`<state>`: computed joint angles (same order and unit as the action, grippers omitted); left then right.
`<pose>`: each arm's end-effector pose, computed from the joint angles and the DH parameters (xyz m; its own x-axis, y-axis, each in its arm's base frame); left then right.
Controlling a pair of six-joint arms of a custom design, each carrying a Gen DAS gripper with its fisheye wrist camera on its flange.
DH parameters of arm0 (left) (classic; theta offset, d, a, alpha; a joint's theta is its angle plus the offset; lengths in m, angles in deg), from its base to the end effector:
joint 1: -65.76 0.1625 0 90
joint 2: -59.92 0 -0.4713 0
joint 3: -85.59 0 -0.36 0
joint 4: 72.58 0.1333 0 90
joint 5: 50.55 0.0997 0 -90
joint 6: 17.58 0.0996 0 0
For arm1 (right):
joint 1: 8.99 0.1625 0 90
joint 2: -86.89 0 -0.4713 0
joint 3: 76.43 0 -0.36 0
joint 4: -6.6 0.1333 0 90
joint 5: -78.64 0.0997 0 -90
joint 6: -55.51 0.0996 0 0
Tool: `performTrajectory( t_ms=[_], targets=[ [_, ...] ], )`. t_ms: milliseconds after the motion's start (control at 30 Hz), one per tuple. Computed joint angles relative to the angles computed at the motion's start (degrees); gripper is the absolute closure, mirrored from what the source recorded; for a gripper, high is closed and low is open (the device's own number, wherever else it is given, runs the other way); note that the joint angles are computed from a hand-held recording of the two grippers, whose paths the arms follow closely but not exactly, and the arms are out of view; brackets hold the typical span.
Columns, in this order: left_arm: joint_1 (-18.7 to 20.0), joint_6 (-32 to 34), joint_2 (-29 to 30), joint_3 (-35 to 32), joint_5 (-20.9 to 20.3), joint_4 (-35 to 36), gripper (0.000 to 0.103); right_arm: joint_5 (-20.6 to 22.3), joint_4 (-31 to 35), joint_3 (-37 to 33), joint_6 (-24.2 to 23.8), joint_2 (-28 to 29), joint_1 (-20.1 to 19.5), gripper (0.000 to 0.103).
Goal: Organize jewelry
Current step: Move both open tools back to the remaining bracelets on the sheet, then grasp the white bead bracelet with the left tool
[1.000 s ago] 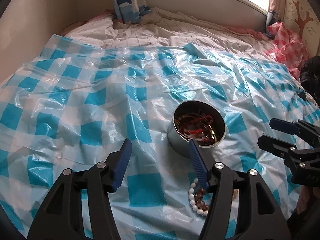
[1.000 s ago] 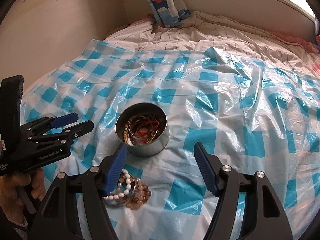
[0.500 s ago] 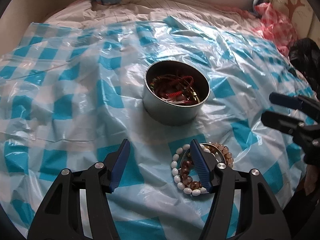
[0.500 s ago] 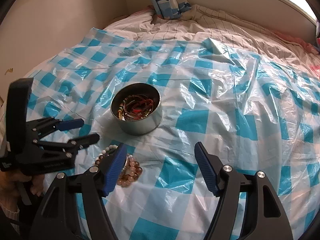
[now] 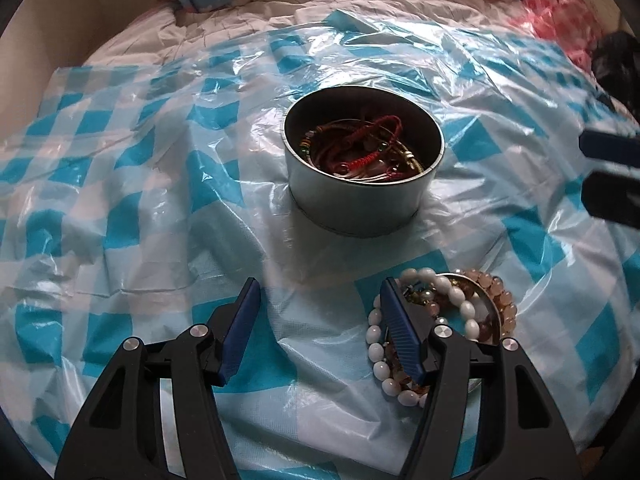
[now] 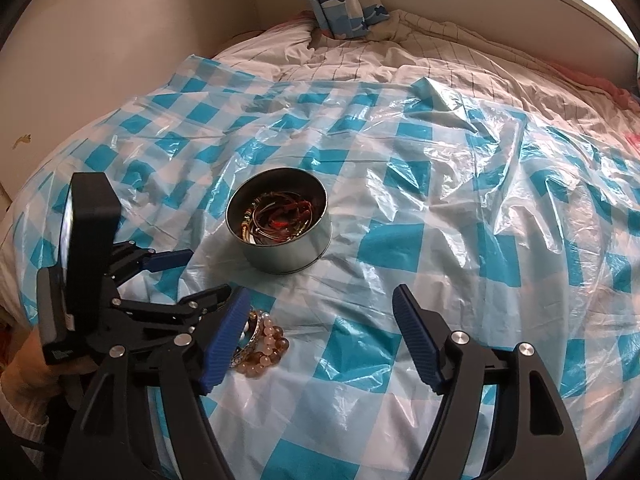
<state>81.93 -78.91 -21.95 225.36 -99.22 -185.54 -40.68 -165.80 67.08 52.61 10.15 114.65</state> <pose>-0.2297 -0.2739 0.2057 -0.6168 0.1962 -0.7622 0.5130 0.8347 -0.2002 0.2751 -0.2608 0.2337 -0.7710 -0.4133 0.4846 -0.5732 0.7818 -0.2452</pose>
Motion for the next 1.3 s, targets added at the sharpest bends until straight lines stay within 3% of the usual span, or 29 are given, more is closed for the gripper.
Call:
performTrajectory(
  t_ms=[100, 167, 367, 733, 800, 867, 1167, 1300],
  targets=[
    [-0.3, 1.9, 0.3, 0.0, -1.2, -1.1, 0.062, -0.1, 0.0, 0.0, 0.1, 0.0, 0.1, 0.032],
    [-0.4, 2.4, -0.3, -0.1, -2.0, -1.1, 0.064, -0.2, 0.0, 0.1, 0.1, 0.0, 0.0, 0.031],
    [-0.3, 2.3, -3.8, 1.0, -3.9, -4.1, 0.064, -0.2, -0.1, 0.0, 0.3, 0.1, 0.2, 0.030],
    [-1.5, 4.5, 0.5, -0.4, -3.0, 1.5, 0.066, 0.0, 0.5, -0.1, 0.2, 0.0, 0.2, 0.030],
    [-1.9, 1.8, 2.1, -2.0, -1.6, 7.8, 0.090, 0.1, 0.9, -0.1, 0.2, 0.1, 0.1, 0.030],
    [-1.6, -0.5, 2.5, -2.7, -0.6, 11.7, 0.091, 0.1, 1.4, -0.1, 0.2, 0.2, -0.1, 0.030],
    [0.8, 1.1, -2.3, -1.2, -3.3, 4.4, 0.092, 1.7, 2.4, 0.0, -0.9, 1.4, -0.5, 0.030],
    [0.3, 1.4, -2.6, -0.1, -3.3, 0.8, 0.081, 3.5, 3.7, 0.0, -2.6, 2.5, 0.1, 0.031]
  ],
)
